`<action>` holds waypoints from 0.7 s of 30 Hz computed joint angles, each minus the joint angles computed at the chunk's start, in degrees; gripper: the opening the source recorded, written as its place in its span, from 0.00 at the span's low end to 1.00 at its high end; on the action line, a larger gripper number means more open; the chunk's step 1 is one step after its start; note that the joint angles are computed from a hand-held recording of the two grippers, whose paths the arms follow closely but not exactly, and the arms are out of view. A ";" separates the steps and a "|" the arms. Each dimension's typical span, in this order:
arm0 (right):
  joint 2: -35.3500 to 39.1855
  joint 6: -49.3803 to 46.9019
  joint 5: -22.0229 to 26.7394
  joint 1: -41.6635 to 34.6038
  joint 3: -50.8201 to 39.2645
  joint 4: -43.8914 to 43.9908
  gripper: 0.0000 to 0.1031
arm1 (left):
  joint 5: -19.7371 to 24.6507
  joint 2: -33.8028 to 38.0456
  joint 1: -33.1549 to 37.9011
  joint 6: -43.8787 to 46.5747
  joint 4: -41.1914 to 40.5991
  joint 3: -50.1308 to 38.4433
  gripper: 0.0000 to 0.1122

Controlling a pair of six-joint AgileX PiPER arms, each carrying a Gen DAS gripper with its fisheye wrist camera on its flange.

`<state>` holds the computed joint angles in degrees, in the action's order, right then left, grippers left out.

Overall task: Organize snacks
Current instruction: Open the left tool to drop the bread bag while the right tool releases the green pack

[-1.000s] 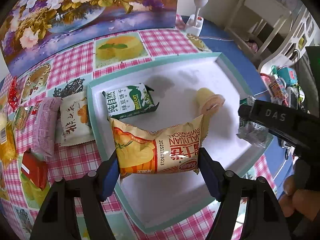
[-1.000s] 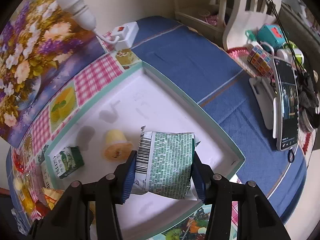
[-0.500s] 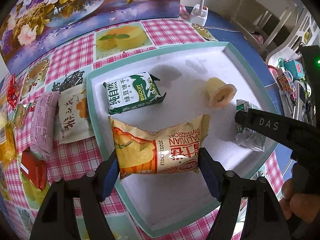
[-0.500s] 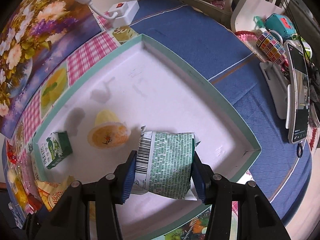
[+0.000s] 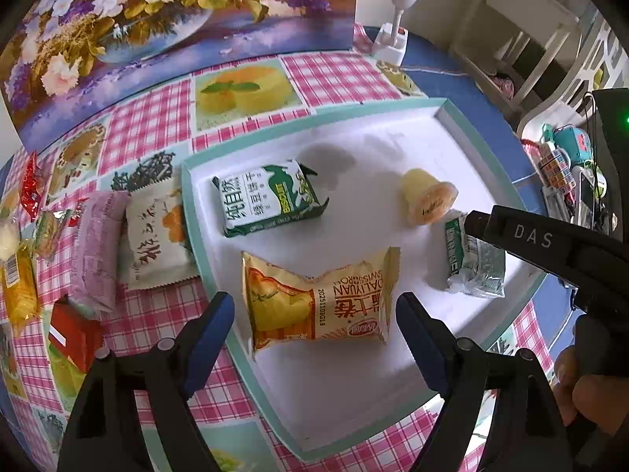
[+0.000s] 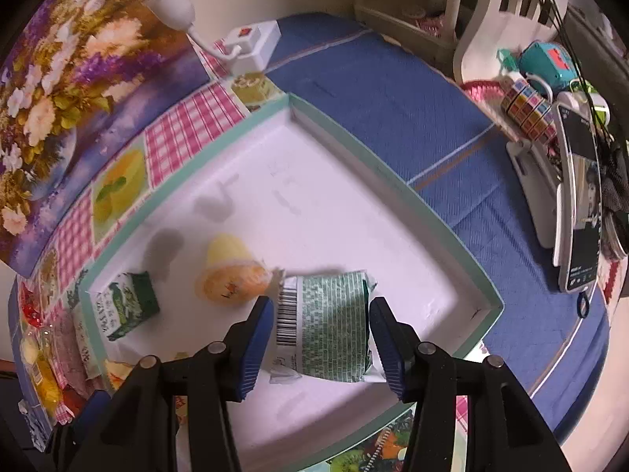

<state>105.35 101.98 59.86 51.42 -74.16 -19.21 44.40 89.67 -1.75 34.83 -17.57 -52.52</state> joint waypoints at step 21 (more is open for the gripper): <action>3.23 -4.89 0.52 0.44 -5.93 0.18 0.68 | 1.32 2.29 17.40 1.25 -6.51 -8.33 0.87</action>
<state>108.58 97.09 60.38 51.86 -80.08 -19.03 45.72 91.96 15.65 36.08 -24.08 -60.85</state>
